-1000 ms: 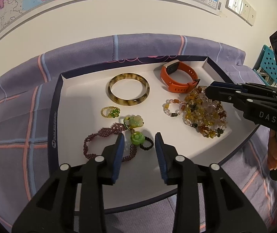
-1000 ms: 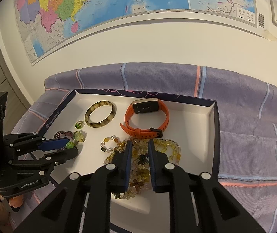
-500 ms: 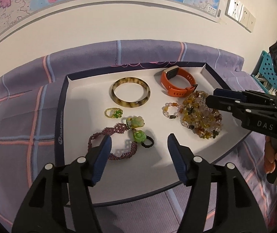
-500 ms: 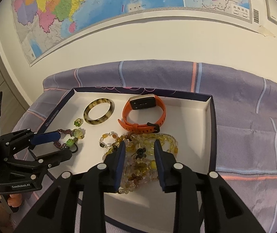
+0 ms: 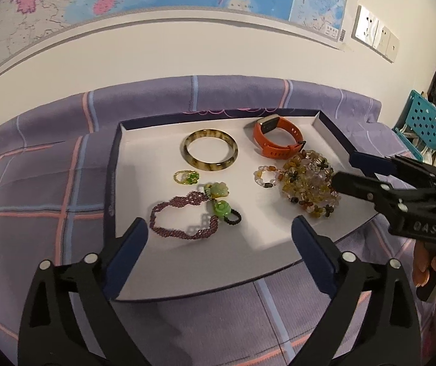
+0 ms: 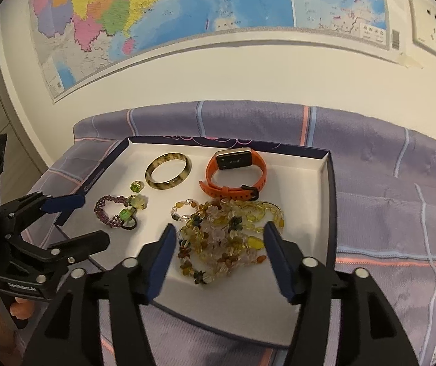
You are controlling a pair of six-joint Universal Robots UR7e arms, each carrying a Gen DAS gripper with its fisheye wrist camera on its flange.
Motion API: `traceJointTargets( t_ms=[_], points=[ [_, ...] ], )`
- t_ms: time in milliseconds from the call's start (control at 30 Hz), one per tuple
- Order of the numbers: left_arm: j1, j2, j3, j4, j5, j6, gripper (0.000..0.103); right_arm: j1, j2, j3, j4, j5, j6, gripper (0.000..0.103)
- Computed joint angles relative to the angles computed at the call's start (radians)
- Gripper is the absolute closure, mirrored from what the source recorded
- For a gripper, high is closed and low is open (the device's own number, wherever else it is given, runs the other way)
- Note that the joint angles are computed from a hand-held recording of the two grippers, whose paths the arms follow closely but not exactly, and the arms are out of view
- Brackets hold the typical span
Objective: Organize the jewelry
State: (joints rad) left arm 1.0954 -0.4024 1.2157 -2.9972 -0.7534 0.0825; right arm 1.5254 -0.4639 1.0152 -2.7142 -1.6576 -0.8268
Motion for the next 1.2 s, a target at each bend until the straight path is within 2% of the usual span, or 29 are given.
traceJointTargets(
  t_ms=[67, 133, 233, 333, 433, 700, 933, 1200],
  points=[
    [-0.004, -0.009, 0.022, -0.030, 0.005, -0.003, 0.006, -0.001, -0.013, 0.028, -0.024, 0.002, -0.001, 0.028],
    [-0.007, -0.022, 0.047, -0.049, 0.004, -0.010, 0.006, -0.004, -0.032, 0.077, -0.081, 0.006, -0.006, 0.024],
    [-0.016, -0.029, 0.076, -0.084, 0.031, -0.015, 0.006, -0.007, -0.060, 0.146, -0.150, 0.008, -0.009, 0.011],
    [-0.028, -0.032, 0.106, -0.123, 0.058, -0.014, 0.006, -0.011, -0.087, 0.215, -0.219, 0.023, -0.011, 0.007],
    [-0.041, -0.038, 0.140, -0.159, 0.086, -0.018, 0.006, -0.016, -0.114, 0.281, -0.270, 0.041, -0.014, 0.007],
    [-0.067, -0.042, 0.206, -0.198, 0.175, -0.109, 0.006, -0.027, -0.166, 0.430, -0.406, 0.027, -0.027, 0.007],
    [-0.081, -0.045, 0.239, -0.183, 0.208, -0.149, 0.005, -0.036, -0.191, 0.486, -0.440, 0.015, -0.012, 0.007],
    [-0.100, -0.042, 0.265, -0.256, 0.246, -0.132, 0.005, -0.036, -0.202, 0.519, -0.482, 0.023, -0.029, 0.007]
  ],
)
